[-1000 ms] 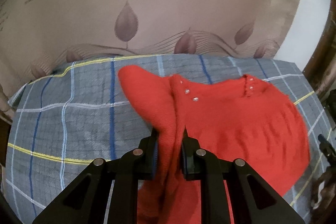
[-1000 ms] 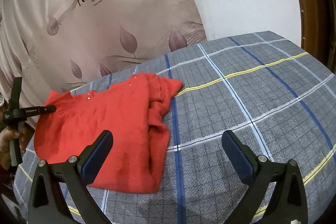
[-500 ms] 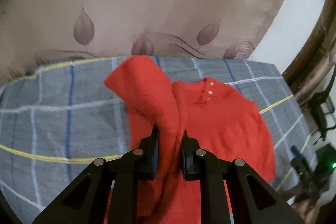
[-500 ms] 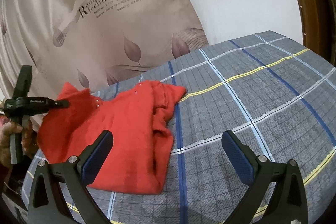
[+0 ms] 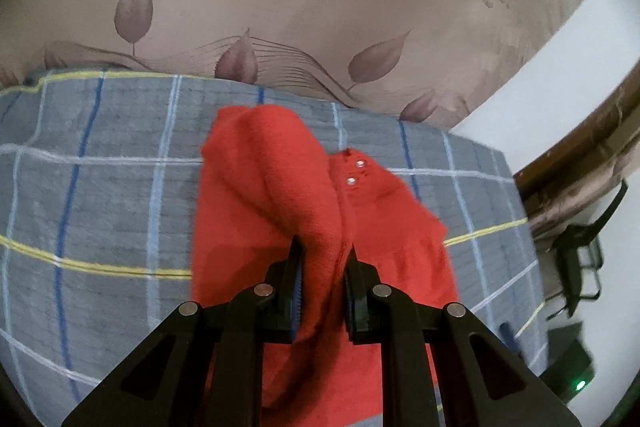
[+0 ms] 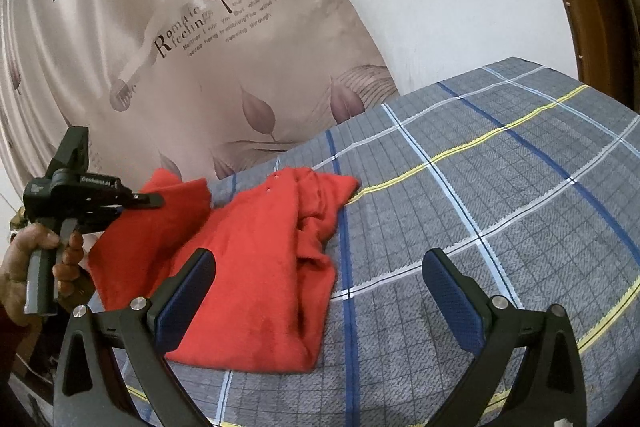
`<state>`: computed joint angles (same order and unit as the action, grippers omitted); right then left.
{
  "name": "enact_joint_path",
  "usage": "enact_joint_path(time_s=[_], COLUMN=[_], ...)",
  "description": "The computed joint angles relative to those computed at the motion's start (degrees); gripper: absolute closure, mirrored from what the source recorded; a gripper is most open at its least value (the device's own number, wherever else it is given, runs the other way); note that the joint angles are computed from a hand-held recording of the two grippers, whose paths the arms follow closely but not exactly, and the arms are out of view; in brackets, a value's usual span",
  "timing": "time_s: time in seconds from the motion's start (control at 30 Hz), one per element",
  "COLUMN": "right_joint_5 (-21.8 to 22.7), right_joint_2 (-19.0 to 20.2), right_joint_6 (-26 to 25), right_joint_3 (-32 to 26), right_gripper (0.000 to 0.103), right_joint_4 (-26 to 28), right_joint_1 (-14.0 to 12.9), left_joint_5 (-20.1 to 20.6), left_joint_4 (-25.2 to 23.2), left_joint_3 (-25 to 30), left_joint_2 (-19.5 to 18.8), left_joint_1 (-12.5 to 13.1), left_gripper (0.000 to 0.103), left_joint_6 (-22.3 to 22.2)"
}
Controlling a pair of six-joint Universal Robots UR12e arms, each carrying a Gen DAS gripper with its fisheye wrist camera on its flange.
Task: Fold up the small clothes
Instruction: 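Lift the sweater with the left gripper and carry it toward the right gripper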
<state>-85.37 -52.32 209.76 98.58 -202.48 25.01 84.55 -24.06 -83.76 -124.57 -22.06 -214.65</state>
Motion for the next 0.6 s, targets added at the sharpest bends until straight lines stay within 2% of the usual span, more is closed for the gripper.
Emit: enact_joint_path(time_s=[0.17,0.6], right_joint_5=[0.4,2.1], right_joint_2=[0.0,-0.2], right_joint_6=[0.1,2.1], right_joint_3=[0.1,1.1], right_gripper=[0.0,0.0], right_joint_4=[-0.3,-3.4], right_joint_1=[-0.1,-0.8], left_joint_5=[-2.0,-5.0], left_joint_4=[1.2,-0.1], left_joint_3=[2.9,11.7], left_joint_2=[-2.1,-8.8], left_joint_1=[-1.1,-4.7], left_gripper=[0.087,0.087], left_joint_6=[-4.0,-7.7])
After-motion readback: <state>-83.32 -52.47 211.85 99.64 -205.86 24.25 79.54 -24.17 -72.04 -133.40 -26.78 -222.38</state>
